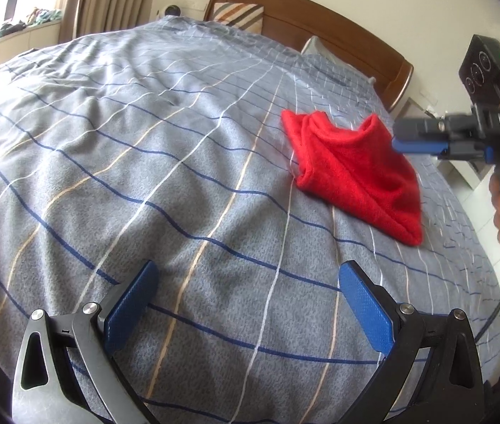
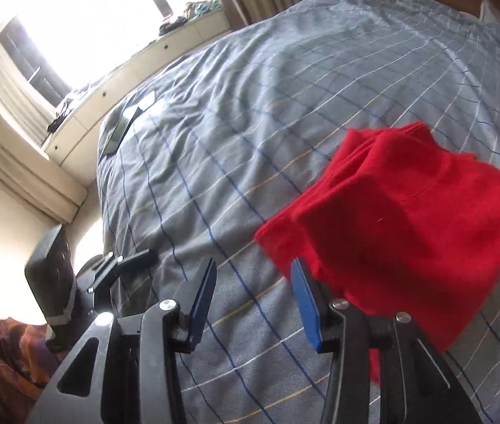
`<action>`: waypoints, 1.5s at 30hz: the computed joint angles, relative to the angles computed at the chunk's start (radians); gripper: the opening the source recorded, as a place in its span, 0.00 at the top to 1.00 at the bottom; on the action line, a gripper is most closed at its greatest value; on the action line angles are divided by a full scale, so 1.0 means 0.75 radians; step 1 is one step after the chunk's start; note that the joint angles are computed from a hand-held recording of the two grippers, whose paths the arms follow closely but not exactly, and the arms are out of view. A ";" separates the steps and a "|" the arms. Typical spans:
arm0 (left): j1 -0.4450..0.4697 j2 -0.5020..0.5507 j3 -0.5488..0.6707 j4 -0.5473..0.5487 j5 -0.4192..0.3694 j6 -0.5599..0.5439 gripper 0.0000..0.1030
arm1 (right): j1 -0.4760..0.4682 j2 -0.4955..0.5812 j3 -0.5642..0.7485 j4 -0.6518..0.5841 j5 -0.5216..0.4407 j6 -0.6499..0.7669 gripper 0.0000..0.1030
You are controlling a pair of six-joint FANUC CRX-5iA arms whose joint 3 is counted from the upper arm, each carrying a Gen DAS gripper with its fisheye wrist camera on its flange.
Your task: Fold small clothes
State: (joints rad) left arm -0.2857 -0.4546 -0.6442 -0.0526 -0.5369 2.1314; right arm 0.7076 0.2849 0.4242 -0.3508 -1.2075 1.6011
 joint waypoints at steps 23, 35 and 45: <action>-0.008 -0.002 0.006 -0.017 -0.014 0.015 0.01 | 0.161 0.524 0.578 0.652 -0.361 -0.522 0.46; -0.011 0.018 0.021 -0.023 -0.021 0.008 0.01 | 0.130 0.423 0.422 0.524 -0.092 -0.616 0.94; -0.006 0.005 0.012 -0.009 -0.024 -0.010 0.01 | 0.020 0.184 0.157 0.042 0.162 -0.338 0.61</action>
